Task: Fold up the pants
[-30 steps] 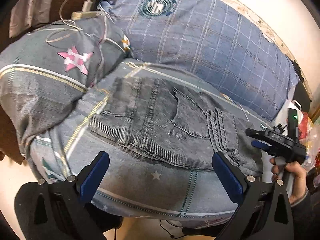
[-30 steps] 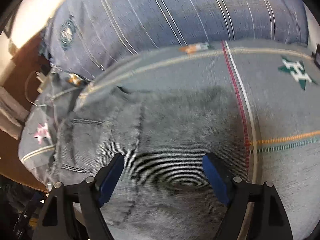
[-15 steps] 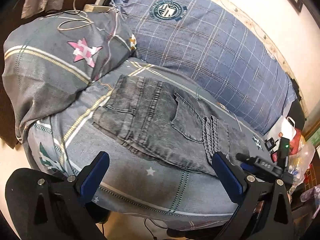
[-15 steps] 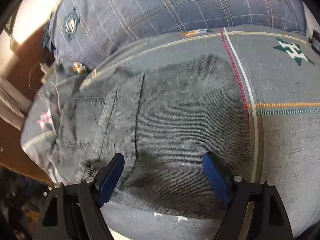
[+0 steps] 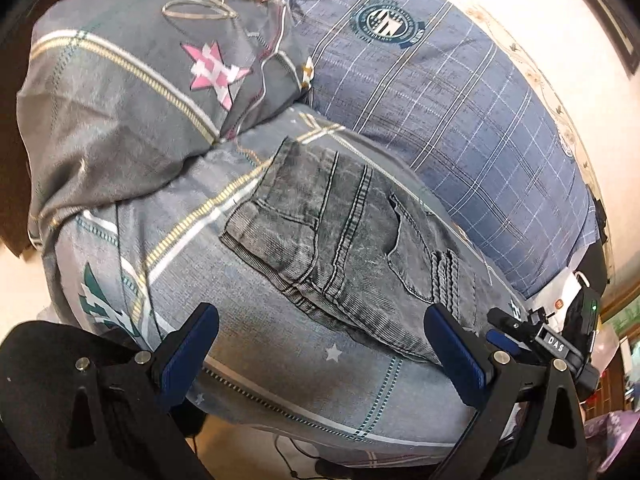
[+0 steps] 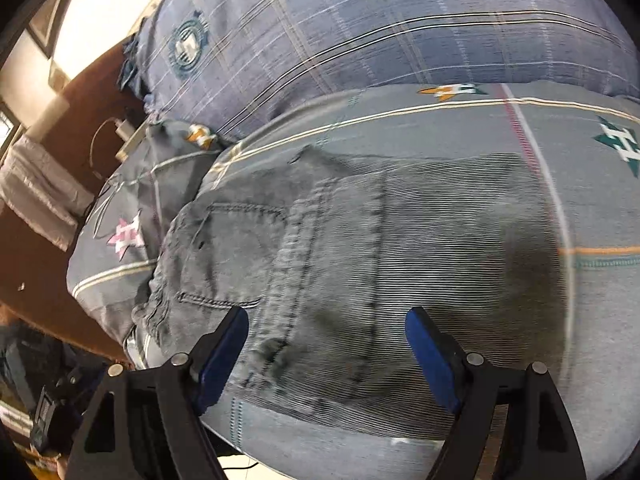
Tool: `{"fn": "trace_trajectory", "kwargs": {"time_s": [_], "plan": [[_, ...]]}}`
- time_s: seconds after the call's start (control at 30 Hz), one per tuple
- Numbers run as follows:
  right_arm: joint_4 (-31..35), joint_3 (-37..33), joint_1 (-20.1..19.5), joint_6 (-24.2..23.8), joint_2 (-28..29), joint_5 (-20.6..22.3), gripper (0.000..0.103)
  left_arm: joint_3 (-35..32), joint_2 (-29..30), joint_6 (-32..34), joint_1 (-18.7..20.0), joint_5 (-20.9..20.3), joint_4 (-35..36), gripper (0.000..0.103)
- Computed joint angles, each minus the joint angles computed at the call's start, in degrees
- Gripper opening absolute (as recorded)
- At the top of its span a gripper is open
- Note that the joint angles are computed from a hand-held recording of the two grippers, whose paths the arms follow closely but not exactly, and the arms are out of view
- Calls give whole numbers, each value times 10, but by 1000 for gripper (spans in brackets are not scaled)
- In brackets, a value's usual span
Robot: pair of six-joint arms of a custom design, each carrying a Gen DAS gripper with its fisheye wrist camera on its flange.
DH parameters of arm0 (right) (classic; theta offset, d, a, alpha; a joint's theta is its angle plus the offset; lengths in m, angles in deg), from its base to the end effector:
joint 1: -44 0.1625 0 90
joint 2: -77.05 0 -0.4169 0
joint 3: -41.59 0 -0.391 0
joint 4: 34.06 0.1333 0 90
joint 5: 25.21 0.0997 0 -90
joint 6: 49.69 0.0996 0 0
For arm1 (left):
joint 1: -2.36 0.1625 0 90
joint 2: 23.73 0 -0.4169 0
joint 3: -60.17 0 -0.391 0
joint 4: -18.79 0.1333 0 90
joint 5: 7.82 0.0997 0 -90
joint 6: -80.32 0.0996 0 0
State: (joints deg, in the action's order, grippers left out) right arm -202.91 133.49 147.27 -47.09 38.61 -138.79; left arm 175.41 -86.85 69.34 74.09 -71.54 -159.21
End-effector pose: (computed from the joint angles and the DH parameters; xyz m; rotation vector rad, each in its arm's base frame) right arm 0.2490 -0.6487 0.0678 0.1254 -2.7169 0.6844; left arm -0.0076 -0.5890 0.2118 -0.0318 2.6940 -0.9999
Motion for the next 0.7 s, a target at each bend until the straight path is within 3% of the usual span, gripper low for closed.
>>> {"fn": "trace_trajectory", "kwargs": {"time_s": [0.2, 0.37, 0.47, 0.53, 0.7], "plan": [[44, -31, -4, 28, 16, -16, 83, 1, -1, 3, 0, -7, -6, 103], [14, -44, 1, 0, 25, 8, 84, 6, -3, 7, 2, -16, -17, 103], [89, -84, -6, 35, 48, -20, 84, 0, -4, 0, 3, -16, 10, 103], [54, -62, -6, 15, 39, 7, 84, 6, -7, 3, -1, -8, -4, 103], [20, -27, 1, -1, 25, 1, 84, 8, -12, -12, -2, -3, 12, 103]]}}
